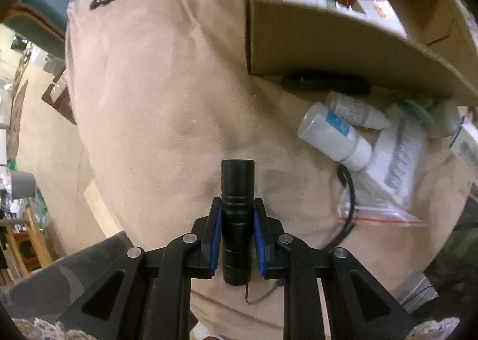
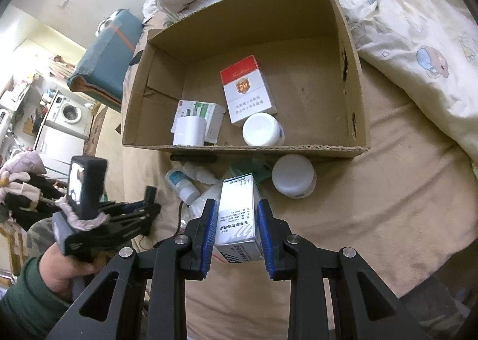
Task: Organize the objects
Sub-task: 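Carry the medicine box and flashlight over the cardboard box with both tools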
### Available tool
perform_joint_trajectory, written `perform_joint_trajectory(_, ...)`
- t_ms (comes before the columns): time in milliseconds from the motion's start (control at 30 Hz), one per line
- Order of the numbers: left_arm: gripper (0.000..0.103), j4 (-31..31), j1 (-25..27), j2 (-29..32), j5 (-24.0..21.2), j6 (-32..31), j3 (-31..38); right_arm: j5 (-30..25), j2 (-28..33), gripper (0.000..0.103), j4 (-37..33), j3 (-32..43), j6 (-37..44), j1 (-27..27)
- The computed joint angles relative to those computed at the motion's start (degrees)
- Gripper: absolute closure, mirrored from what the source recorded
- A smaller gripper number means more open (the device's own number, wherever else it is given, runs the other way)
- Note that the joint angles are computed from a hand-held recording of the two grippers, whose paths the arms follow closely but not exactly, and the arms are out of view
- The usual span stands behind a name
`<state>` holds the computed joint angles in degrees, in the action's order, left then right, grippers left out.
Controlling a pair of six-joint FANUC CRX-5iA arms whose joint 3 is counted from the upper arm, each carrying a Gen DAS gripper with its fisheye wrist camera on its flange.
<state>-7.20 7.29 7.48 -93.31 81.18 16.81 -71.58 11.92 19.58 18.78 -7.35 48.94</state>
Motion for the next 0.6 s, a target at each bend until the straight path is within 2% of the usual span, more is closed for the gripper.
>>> perform_joint_trajectory(200,0.085,3.6,1.2,-3.5,1.2,-0.2,-0.5,0.0,-0.3,0.074,1.0,-0.1,-0.2,0.8)
perform_joint_trajectory(267,0.085,5.3,1.9,-6.6,1.9,-0.5,-2.3,2.0,-1.2,0.074,3.7,-1.8,-1.9,1.4)
perform_joint_trajectory(333,0.085,6.6,1.2,-7.0,2.5,0.4,-1.1,4.8,-2.6,0.074,7.8,-3.8,-3.3,2.2)
perform_joint_trajectory(433,0.085,8.9,2.4,-5.8,2.8,-0.3,4.5,5.1,-3.1,0.074,13.5,-4.0,-4.3,3.3)
perform_joint_trajectory(600,0.085,13.4,4.2,0.0,3.1,-0.6,17.5,4.6,-3.6,0.074,17.6,-3.5,-5.6,3.1)
